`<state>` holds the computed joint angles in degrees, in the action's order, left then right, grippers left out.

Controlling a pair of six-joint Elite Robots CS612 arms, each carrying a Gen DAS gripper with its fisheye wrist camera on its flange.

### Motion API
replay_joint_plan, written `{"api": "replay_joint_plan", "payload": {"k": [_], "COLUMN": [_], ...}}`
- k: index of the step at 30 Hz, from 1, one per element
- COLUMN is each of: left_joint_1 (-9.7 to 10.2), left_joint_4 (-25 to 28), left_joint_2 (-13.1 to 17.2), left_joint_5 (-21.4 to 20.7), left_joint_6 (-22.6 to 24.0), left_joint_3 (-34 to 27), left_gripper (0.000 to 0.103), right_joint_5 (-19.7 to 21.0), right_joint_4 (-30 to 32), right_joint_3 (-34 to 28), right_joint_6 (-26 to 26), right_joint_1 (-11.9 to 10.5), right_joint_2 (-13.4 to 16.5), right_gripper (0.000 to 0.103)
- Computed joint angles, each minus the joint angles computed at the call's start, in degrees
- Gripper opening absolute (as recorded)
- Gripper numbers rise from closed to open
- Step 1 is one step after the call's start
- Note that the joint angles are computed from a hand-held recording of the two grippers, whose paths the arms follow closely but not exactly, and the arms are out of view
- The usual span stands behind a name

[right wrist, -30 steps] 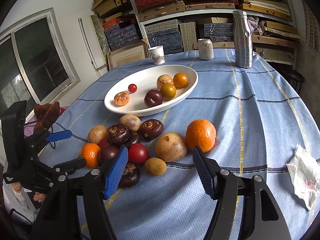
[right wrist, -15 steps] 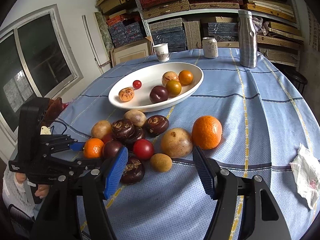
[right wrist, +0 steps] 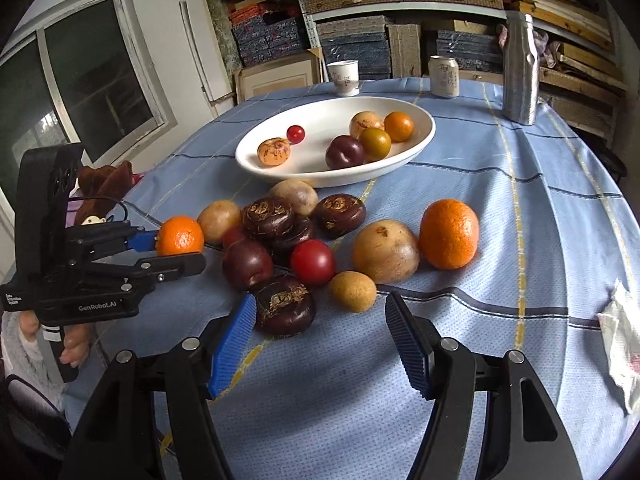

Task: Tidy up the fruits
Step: 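Lift the orange with the left gripper while the right gripper grasps a small tan fruit, then lower the orange and tan fruit onto the white plate and open both grippers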

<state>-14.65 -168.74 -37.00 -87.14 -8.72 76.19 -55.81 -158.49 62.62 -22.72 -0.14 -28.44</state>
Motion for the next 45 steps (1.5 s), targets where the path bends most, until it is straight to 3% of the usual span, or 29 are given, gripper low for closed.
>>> {"api": "replay_joint_plan", "payload": {"k": [2, 3, 4, 8, 11, 15, 19, 24, 28, 37, 45], "left_joint_1": [-0.04, -0.04, -0.07, 0.04, 0.11, 0.06, 0.46, 0.87, 1.69, 3.17, 4.61], "left_joint_4": [-0.22, -0.28, -0.36, -0.05, 0.12, -0.9, -1.63, 0.14, 4.72, 20.78, 29.75], "left_joint_2": [-0.1, -0.11, -0.14, -0.02, 0.01, -0.07, -0.85, -0.19, 3.68, 16.07, 23.89], "left_joint_5": [0.15, 0.17, 0.21, -0.08, -0.38, 0.3, 0.78, 6.39, 7.68, 7.72, 3.56], "left_joint_6": [0.17, 0.25, 0.24, 0.04, -0.05, -0.28, -1.19, -0.63, -2.62, -5.45, -6.96], "left_joint_3": [0.14, 0.19, 0.33, 0.09, 0.06, 0.24, -0.11, -6.14, -15.78, -38.36, -52.14], "left_gripper": [0.046, 0.046, 0.046, 0.046, 0.046, 0.046, 0.046, 0.046, 0.046, 0.046, 0.046], "right_joint_5": [-1.43, -2.1, -2.18, -2.72, -2.12, -1.33, 2.02, 2.69, 1.43, -3.75, -6.07], "right_joint_4": [1.11, 3.63, 5.94, 7.97, 10.76, 10.09, 4.87, -1.52, 1.98, 20.81, 32.24], "right_joint_3": [-0.98, -2.31, -3.39, -5.62, -7.02, -6.39, -3.98, -7.52, -16.64, -38.1, -56.39], "right_joint_6": [1.8, 2.39, 2.47, 3.02, 2.35, 2.06, 3.42, 5.9, 7.03, 1.65, -0.18], "right_joint_1": [0.04, 0.1, 0.14, 0.41, 0.53, 0.39, -0.41, -0.16, 1.18, 4.99, 6.14], "right_joint_2": [0.43, 0.93, 1.3, 2.36, 3.01, 2.75, 1.07, 0.57, 4.28, 15.86, 25.18], "right_gripper": [0.064, 0.052, 0.048, 0.044, 0.03, 0.029, 0.029, 0.029, 0.029, 0.029, 0.03]}}
